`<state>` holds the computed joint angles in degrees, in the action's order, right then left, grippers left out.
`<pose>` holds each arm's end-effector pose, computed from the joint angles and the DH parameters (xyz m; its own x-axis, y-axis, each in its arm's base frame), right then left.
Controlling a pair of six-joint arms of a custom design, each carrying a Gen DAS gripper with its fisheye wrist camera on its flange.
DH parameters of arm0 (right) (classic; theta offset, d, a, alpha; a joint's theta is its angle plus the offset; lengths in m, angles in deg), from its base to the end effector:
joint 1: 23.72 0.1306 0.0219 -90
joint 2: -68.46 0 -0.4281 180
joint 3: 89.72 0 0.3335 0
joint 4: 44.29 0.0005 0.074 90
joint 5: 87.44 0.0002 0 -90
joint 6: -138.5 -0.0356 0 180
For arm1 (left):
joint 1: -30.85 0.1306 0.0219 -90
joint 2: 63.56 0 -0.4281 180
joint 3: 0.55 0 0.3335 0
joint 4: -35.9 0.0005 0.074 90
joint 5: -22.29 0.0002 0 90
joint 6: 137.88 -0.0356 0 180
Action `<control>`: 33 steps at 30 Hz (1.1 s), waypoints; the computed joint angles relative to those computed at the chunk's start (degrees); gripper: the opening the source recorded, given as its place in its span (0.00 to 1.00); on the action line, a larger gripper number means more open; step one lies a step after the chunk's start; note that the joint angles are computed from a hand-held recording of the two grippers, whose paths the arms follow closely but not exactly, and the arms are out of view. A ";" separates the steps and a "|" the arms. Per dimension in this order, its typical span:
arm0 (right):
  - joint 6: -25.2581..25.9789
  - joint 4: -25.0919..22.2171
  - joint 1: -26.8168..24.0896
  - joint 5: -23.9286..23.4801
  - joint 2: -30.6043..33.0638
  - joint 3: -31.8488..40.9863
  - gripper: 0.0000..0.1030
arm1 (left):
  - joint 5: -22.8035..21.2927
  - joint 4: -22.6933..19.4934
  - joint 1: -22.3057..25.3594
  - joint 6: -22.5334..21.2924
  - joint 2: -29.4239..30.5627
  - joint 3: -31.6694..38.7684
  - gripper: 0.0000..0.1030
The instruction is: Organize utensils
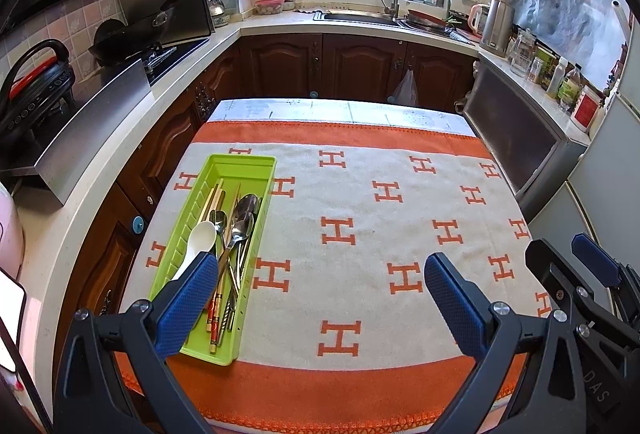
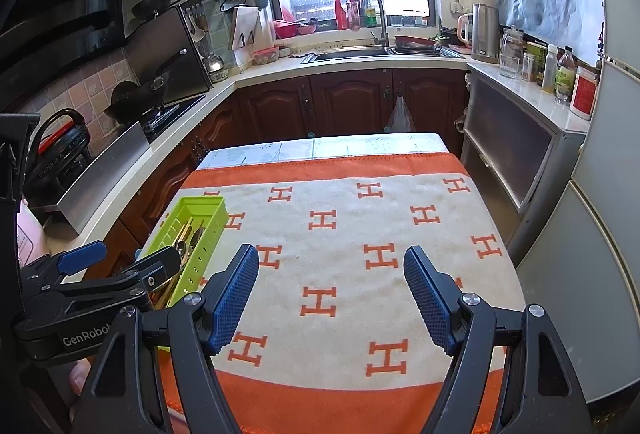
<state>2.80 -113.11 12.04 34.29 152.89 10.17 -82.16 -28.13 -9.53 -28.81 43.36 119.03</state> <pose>0.3065 0.1970 0.5618 -0.6282 0.2977 -0.7188 0.2967 0.9457 0.1324 0.4164 -0.3431 0.5284 -0.7286 0.2043 -0.6537 0.2863 0.9579 -0.0197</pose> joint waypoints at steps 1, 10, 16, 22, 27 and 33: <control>-0.16 -0.03 0.12 0.02 -0.06 -0.13 0.74 | 0.05 0.00 0.03 0.04 -0.03 -0.06 0.99; -0.18 -0.07 0.05 -0.22 -0.08 -0.08 0.74 | -0.06 0.05 0.02 0.07 -0.07 -0.33 0.99; -0.36 0.09 0.13 -0.31 -0.18 -0.45 0.74 | -0.06 0.24 0.01 0.12 -0.25 -0.81 0.99; -1.14 0.73 0.88 0.00 -0.46 -1.80 0.74 | -0.05 0.26 0.02 0.15 -0.24 -0.82 0.99; -0.80 0.57 0.43 -0.37 -0.34 -1.39 0.74 | -0.01 0.65 -0.04 0.46 -0.61 -1.96 0.99; -2.10 1.57 1.59 -0.18 -0.48 -3.29 0.74 | -0.14 0.50 -0.26 1.04 -0.73 -2.51 0.99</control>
